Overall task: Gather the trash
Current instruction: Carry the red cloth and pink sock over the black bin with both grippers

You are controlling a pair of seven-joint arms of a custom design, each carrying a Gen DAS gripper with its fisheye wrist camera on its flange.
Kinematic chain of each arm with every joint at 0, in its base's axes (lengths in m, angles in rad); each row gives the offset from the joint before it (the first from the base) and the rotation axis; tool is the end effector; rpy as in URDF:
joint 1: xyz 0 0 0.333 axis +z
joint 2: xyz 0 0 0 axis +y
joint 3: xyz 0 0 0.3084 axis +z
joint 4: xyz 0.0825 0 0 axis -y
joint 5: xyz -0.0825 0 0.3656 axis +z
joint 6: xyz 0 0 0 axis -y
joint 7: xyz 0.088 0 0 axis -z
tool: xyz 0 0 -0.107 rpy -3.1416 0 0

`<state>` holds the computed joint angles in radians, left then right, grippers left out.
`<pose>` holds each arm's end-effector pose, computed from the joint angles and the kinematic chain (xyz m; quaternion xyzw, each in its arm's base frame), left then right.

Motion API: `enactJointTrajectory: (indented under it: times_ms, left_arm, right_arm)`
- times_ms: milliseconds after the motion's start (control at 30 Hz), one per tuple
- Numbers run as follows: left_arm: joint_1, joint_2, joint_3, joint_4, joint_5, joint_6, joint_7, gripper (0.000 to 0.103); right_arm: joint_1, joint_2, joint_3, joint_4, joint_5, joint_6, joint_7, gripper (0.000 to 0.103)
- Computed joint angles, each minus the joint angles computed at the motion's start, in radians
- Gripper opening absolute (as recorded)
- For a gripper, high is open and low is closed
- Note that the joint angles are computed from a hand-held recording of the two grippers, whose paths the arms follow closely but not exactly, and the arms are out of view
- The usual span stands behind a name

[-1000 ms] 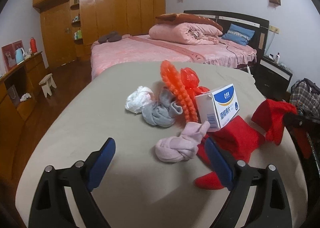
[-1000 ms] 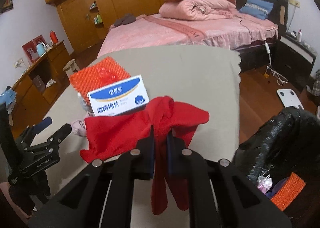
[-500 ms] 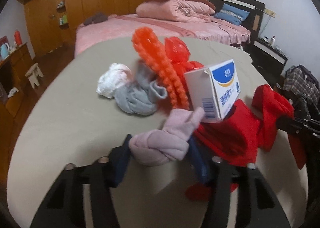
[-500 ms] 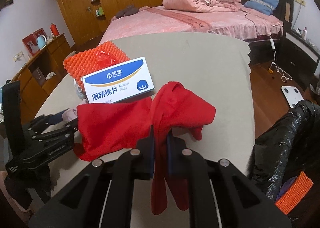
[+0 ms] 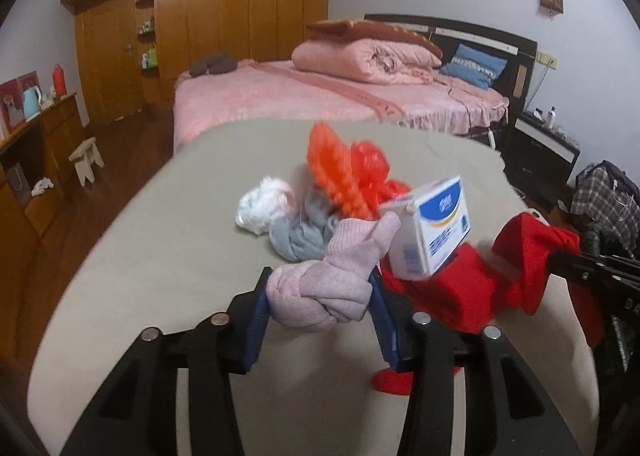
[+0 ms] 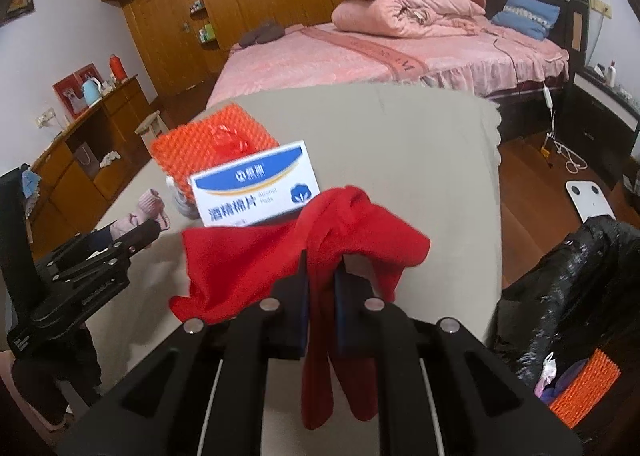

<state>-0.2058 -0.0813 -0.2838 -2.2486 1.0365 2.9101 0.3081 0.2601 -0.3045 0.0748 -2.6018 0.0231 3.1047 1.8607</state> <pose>0.4390 -0.2964 0.4629 -0.5837 0.6927 -0.3341 0.2603 0.4276 0.1481 0.4600 -0.6595 0.6410 -0.1842 0.3467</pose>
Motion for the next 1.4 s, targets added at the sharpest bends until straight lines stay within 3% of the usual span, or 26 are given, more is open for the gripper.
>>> enactJointTrajectory:
  times_ms: [400, 833, 1400]
  left_arm:
    - [-0.013, -0.055, -0.047, 0.026, -0.05, -0.038, 0.033, 0.046]
    - [-0.042, -0.06, -0.084, 0.076, -0.045, -0.047, 0.03, 0.046]
    - [-0.158, 0.037, -0.09, 0.207, -0.004, -0.018, 0.044, 0.046]
  right_arm:
    - [-0.007, -0.13, 0.006, -0.034, -0.004, -0.011, -0.004, 0.01]
    - [-0.064, -0.287, 0.032, -0.102, -0.029, -0.036, 0.022, 0.01]
    - [-0.175, -0.54, 0.022, -0.235, -0.062, -0.124, 0.051, 0.01]
